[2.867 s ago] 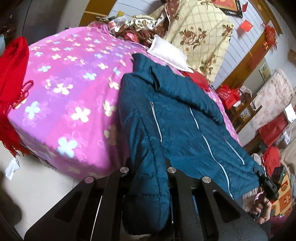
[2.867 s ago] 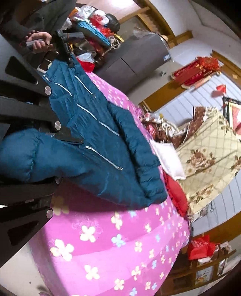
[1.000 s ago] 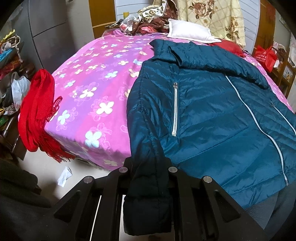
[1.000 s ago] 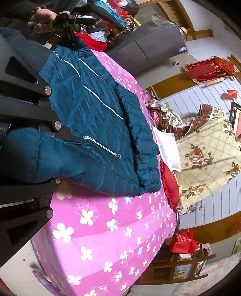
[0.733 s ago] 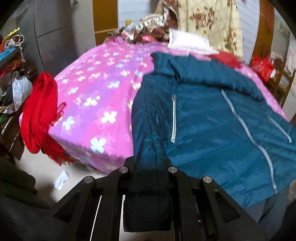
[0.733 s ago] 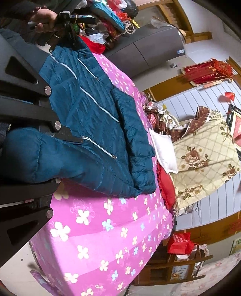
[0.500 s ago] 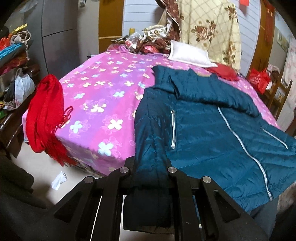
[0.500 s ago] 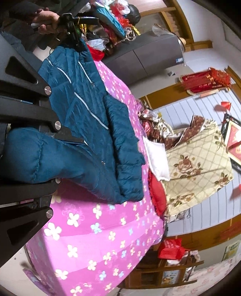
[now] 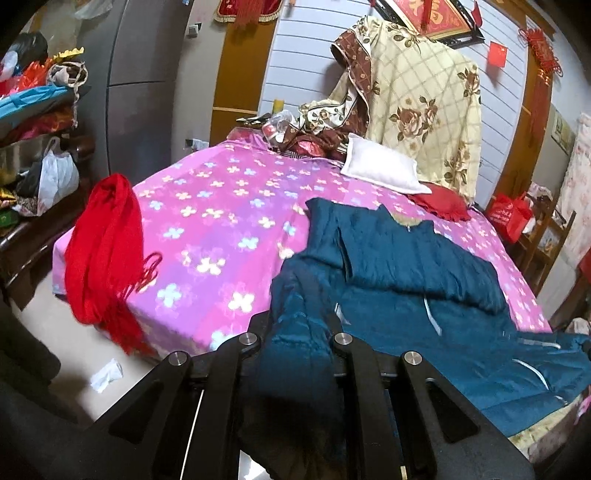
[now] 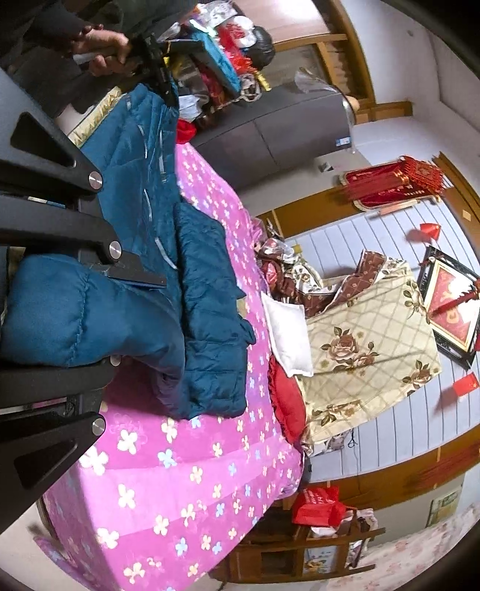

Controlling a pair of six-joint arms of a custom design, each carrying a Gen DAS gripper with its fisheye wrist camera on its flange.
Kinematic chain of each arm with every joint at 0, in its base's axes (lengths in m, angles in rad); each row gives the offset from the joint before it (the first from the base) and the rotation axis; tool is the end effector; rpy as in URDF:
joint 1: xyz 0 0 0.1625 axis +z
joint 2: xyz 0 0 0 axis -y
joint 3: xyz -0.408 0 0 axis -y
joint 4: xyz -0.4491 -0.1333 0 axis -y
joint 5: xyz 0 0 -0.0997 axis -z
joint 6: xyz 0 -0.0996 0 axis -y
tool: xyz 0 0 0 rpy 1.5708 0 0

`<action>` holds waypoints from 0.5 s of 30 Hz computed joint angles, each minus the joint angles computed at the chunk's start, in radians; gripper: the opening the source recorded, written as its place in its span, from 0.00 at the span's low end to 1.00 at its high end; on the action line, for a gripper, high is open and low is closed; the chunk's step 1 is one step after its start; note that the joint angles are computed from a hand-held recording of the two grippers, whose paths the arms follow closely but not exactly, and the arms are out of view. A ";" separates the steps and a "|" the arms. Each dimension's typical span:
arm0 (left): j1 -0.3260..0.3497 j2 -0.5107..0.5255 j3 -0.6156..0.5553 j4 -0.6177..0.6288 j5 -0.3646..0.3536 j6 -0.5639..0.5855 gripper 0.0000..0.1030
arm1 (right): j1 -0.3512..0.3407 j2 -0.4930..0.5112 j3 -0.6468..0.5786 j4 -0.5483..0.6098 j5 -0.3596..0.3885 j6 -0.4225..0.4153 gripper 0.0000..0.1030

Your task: Fold large clothes

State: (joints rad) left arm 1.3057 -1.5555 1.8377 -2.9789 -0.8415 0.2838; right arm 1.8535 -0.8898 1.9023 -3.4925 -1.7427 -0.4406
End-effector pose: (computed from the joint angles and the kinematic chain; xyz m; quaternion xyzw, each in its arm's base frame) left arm 0.0492 -0.5807 0.5034 0.0309 0.8121 -0.4958 0.3062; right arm 0.2884 -0.5759 0.1170 0.2815 -0.8506 0.4300 0.1114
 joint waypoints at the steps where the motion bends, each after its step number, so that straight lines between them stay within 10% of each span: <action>1: 0.003 0.020 -0.017 -0.015 -0.003 0.009 0.09 | -0.005 0.008 -0.015 0.006 0.005 0.014 0.13; 15: 0.042 0.469 -0.606 0.066 -0.037 0.067 0.09 | 0.009 0.290 -0.530 0.131 -0.140 0.167 0.13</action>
